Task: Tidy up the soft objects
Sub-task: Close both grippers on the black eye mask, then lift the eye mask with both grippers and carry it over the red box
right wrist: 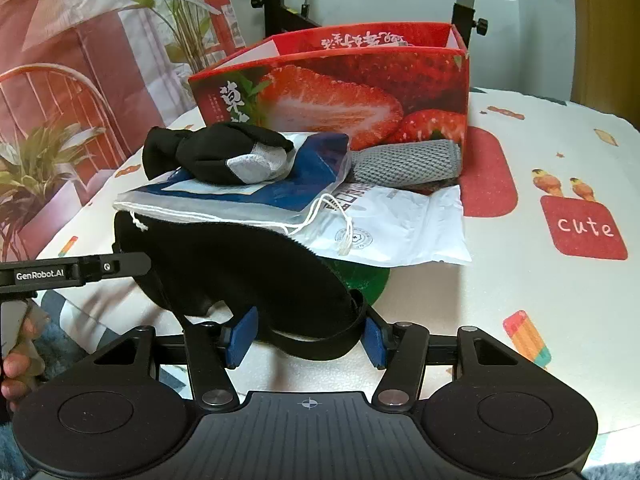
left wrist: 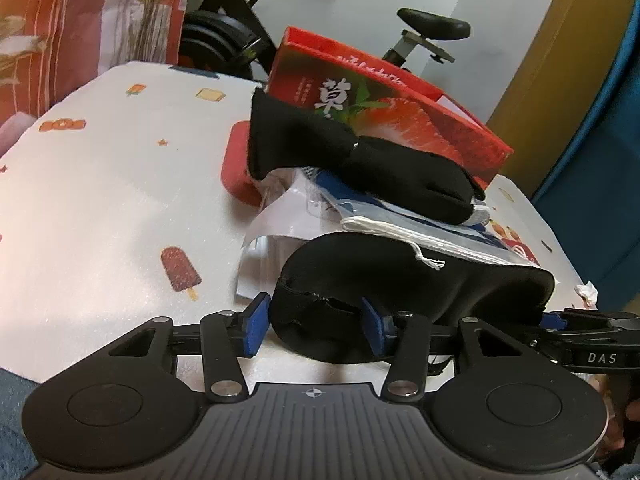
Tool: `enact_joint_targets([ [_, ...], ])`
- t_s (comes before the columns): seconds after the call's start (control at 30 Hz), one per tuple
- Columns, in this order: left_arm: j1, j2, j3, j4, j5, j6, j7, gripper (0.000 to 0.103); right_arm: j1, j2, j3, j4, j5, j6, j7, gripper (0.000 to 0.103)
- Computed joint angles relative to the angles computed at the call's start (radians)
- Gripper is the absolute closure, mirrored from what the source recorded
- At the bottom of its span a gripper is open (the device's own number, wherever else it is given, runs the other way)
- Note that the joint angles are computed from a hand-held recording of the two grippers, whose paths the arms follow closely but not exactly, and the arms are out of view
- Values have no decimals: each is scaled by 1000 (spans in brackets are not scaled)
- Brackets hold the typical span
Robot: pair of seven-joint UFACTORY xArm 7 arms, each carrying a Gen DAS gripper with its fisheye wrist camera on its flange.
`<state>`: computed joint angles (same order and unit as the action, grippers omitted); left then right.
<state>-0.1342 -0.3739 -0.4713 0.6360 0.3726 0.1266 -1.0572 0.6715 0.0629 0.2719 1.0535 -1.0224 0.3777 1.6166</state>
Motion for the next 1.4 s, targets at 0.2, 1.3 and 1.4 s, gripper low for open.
enact_joint_targets([
  [0.2,-17,-1,23,-3,-23,31,-13,78,1,-10,5,-3,17,45,1,69],
  [1.3,321,-287,-234,51,106,37,-163,90,-57,-98,80,86,-215,30,1,95],
  [1.4,373,-260,-259,93,109,29,-155,90,-57,-76,69,128,-237,45,-19,95],
])
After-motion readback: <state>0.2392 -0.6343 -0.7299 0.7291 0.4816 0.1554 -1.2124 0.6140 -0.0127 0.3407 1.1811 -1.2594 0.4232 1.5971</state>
